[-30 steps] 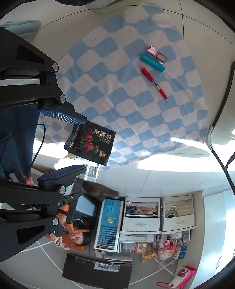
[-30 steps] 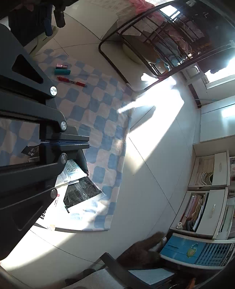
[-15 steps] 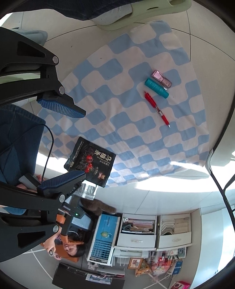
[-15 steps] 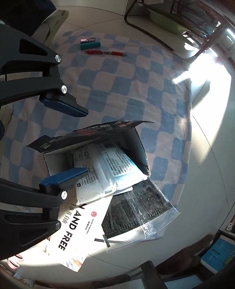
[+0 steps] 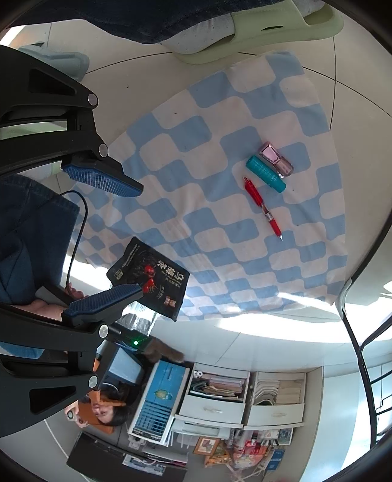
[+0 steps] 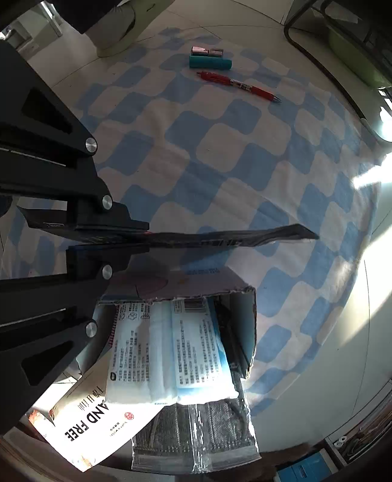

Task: Organize objects
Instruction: 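Lower the black snack bag into the pink box and open the right gripper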

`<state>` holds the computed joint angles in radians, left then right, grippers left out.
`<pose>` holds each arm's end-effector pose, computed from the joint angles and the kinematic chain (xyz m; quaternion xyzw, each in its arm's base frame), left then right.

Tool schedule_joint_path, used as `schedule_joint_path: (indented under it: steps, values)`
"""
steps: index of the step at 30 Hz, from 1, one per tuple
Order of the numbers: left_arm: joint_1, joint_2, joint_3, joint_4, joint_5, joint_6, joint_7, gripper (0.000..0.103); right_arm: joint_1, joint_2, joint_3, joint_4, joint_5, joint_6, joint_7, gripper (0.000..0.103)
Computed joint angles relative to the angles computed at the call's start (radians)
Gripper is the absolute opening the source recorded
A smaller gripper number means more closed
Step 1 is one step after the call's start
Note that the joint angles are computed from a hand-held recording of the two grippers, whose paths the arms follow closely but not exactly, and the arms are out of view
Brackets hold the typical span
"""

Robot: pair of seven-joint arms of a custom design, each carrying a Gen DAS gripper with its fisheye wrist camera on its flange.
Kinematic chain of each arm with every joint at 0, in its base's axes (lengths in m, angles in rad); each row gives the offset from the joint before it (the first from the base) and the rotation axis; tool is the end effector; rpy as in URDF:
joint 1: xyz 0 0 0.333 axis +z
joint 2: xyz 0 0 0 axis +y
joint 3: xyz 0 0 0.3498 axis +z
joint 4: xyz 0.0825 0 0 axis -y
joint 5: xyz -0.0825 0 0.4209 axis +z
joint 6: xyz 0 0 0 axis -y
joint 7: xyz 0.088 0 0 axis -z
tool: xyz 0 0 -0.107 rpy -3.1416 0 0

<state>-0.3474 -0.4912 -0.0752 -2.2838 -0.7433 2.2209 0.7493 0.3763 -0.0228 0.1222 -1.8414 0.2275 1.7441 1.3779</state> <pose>0.4114 -0.2151 0.6142 0.8481 -0.3779 0.2496 0.2751 0.5022 0.2972 0.5502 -0.8884 0.4442 0.1103 0.0349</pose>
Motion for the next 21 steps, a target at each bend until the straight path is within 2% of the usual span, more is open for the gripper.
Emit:
schedule_joint_path:
  steps: [2, 4, 5, 6, 9, 15, 17, 21]
  values:
    - [0.003, -0.007, 0.003, -0.007, 0.000, -0.006, -0.006, 0.059, 0.013, 0.005, 0.012, -0.001, -0.036, 0.001, -0.014, 0.021]
    - [0.007, -0.014, 0.004, -0.015, 0.002, -0.006, -0.019, 0.059, 0.016, 0.005, 0.011, 0.003, -0.014, -0.015, -0.032, 0.016]
    - [0.010, -0.018, 0.003, -0.017, 0.004, -0.004, -0.028, 0.059, 0.016, 0.000, 0.009, 0.003, 0.005, -0.011, -0.046, 0.009]
    - [0.011, -0.019, 0.001, -0.019, 0.006, 0.002, -0.035, 0.059, 0.011, -0.007, 0.002, 0.004, 0.045, -0.002, -0.063, 0.009]
    - [0.012, -0.011, -0.008, -0.007, 0.028, 0.009, -0.053, 0.059, -0.003, -0.050, -0.010, -0.001, 0.108, 0.096, -0.108, 0.009]
    - [-0.021, 0.050, -0.016, 0.039, -0.005, 0.032, -0.029, 0.059, -0.040, -0.137, -0.026, 0.008, 0.057, 0.263, -0.158, 0.008]
    - [-0.030, 0.078, -0.024, 0.065, -0.013, 0.032, -0.010, 0.059, -0.057, -0.159, -0.030, 0.005, 0.024, 0.269, -0.150, 0.008]
    - [-0.038, 0.127, -0.039, 0.113, -0.020, 0.016, 0.032, 0.059, -0.090, -0.168, -0.042, -0.007, -0.010, 0.225, -0.121, 0.008]
